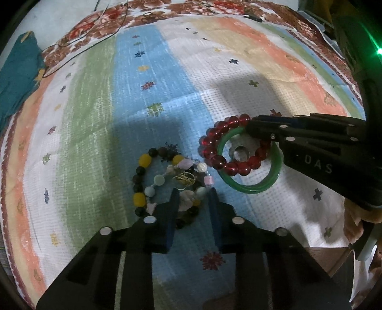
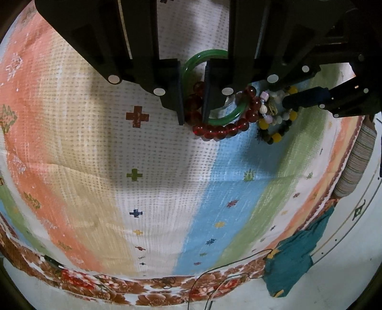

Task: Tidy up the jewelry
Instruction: 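Lower the right tool onto the red bead bracelet while the left tool lowers onto the black-and-yellow bracelet, then close the right tool on the red bracelet while the left tool grips the black-and-yellow bracelet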

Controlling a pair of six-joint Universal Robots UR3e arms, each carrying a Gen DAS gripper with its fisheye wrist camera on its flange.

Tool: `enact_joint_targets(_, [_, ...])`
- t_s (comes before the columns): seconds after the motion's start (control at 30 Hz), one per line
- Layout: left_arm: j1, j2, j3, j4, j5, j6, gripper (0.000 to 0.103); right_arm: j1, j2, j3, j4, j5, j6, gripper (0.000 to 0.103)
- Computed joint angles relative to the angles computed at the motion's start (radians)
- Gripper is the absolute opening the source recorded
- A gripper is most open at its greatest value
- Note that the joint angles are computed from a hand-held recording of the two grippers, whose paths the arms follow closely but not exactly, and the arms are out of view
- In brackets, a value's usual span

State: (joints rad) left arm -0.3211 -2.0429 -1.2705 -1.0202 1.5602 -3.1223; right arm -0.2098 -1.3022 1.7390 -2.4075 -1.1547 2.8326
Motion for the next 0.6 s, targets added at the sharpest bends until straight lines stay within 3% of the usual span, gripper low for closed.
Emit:
enact_joint_targets(0.13, [0.003, 0.006, -0.013, 0.007, -0.004, -0.005, 0.006, 0.002, -0.001, 0.001, -0.003, -0.001, 0.001, 0.014])
enact_joint_targets(0.6, [-0.001, 0.077, -0.015, 0.026, 0.000, -0.040, 0.005, 0.004, -0.090, 0.035, 0.005, -0.019, -0.006, 0.014])
